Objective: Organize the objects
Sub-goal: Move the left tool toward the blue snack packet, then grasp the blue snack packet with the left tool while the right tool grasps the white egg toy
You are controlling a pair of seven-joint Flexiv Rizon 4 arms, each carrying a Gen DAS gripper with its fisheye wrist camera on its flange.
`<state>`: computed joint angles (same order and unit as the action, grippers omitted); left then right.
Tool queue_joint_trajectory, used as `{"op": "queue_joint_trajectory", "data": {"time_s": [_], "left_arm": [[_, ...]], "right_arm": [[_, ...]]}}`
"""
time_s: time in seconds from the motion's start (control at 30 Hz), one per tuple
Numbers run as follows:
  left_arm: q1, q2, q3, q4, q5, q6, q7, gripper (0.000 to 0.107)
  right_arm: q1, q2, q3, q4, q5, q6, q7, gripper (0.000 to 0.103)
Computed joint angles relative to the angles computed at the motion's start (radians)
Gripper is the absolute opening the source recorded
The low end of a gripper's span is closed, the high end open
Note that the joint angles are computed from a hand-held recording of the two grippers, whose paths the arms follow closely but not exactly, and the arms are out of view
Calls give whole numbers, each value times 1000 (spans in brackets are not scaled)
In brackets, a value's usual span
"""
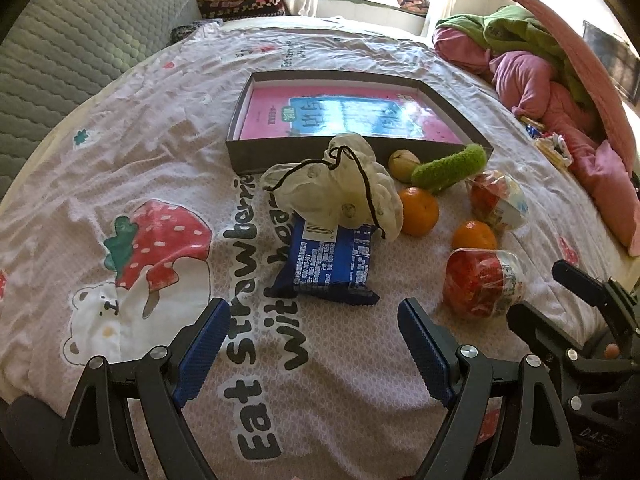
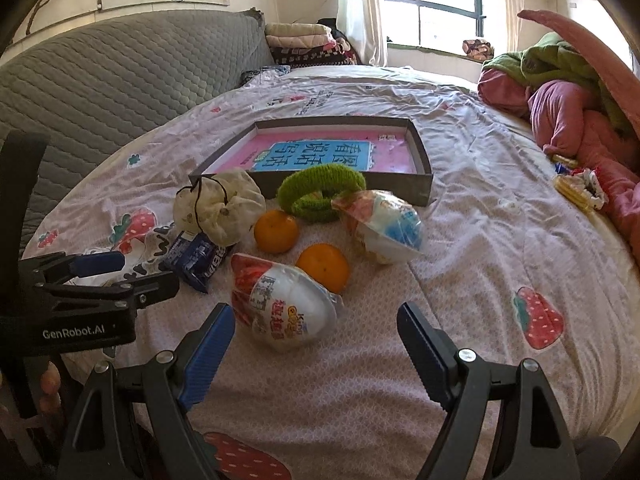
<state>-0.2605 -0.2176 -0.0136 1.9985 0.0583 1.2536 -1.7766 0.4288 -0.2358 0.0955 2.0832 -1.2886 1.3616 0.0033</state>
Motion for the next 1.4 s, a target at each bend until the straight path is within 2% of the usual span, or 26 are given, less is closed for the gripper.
{"op": "queue_joint_trajectory", "data": {"time_s": [0.2,0.6,1.1,1.2,1.4], "left_arm": [[4,-27,-2,-18,-10,5,5,86],[-2,-79,9,-51,-21,31,-1,86],[1,-128,11,-79,-60,34,25,87],[-2,-137,17,-87,-58,33,25,87],[-13,-154,30,-107,-42,24,11,87]], "right_arm": [[-11,-19,-18,-5,-43,51,33,83],[-17,-61,-43,-25,-51,128,44,83],[-27,-113,-64,-74,-150,197,93,83],[-31,-116,-56,-70,-117,205,74,82],[-2,-126,-65,-60,-6,232,-25,68]]}}
